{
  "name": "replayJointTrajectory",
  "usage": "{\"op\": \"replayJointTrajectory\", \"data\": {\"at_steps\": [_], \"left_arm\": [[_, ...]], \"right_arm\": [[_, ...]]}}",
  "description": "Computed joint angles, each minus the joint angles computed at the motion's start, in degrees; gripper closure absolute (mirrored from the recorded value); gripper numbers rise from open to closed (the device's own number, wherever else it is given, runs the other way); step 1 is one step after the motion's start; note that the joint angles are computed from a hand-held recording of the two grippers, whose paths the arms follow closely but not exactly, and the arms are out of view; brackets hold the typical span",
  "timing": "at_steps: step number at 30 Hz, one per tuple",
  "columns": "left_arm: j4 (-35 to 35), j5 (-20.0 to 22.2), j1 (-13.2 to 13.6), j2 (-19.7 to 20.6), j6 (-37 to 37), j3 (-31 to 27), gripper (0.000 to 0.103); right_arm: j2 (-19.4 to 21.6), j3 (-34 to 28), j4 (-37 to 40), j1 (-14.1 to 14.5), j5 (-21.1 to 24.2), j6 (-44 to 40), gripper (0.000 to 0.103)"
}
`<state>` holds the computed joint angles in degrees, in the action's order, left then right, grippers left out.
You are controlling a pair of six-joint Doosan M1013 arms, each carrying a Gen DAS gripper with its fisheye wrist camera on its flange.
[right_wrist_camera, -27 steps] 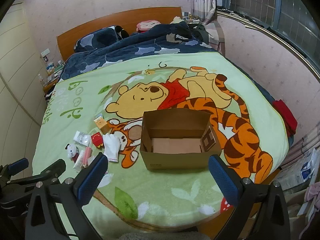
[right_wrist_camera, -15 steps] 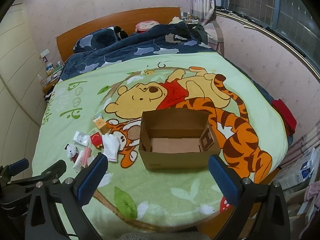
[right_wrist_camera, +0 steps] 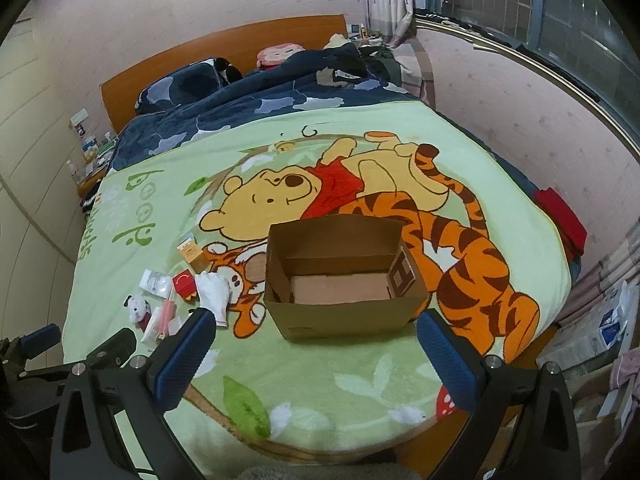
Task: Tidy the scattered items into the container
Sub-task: 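Move both tools toward the scattered items on the blanket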
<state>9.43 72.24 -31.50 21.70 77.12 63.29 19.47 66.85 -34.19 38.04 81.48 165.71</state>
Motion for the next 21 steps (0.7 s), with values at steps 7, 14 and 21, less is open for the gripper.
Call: {"op": "replayJointTrajectory", "data": {"at_steps": [7, 14, 21], "left_arm": [[-0.5, 0.2, -0.5, 0.3, 1.5, -0.3, 0.000], [-3.9, 1.4, 0.5, 0.7, 2.7, 0.3, 0.000], [-1.3, 3.2, 3.3, 0.6, -4.0, 5.3, 0.000]], "right_arm": [[-0.6, 0.9, -0.4, 0.1, 0.5, 1.7, 0.000], [-0.2, 1.9, -2.2, 0.4, -0.6, 1.9, 0.000], [2.8, 2.5, 4.3, -0.2, -10.4, -9.7, 0.000]]}}
